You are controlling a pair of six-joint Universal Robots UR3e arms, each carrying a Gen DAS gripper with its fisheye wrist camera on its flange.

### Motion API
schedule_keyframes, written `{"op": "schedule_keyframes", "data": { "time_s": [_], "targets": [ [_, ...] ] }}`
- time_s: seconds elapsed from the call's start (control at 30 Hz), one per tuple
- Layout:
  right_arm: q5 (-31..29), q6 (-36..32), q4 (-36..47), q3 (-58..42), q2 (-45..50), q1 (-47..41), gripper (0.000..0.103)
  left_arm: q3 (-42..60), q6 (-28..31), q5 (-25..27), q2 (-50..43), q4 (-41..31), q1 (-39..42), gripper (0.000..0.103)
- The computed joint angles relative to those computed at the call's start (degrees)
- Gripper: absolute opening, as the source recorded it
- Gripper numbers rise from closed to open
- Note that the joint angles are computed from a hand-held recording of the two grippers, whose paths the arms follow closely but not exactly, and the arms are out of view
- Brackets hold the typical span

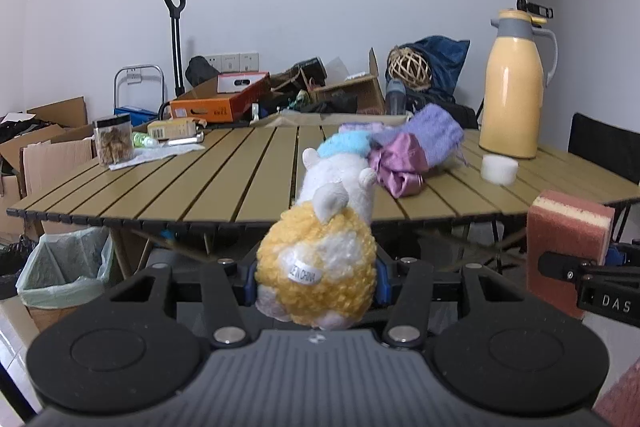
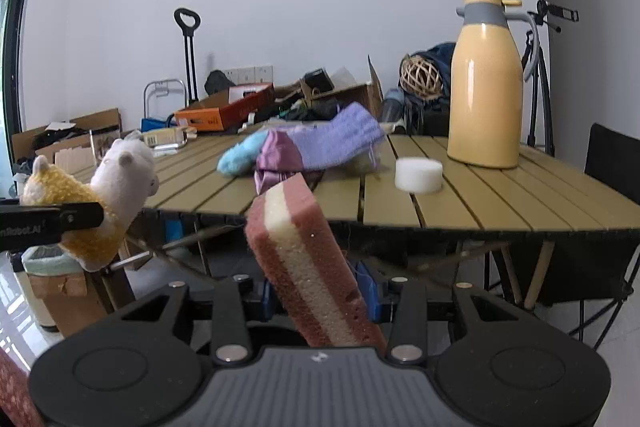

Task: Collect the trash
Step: 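Carry the yellow plush and pink sponge down over the black bin with both tools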

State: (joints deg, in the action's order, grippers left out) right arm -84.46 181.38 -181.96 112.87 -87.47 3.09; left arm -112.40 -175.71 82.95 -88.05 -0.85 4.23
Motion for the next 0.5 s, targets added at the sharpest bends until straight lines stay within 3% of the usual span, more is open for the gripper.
{"op": "schedule_keyframes", "data": {
  "time_s": [0.5],
  "targets": [
    [0.4, 0.0, 9.5, 5.6, -4.1, -0.6, 0.040, -7.2, 3.0, -1.1, 5.0, -8.1, 2.0, 0.052]
  ]
}}
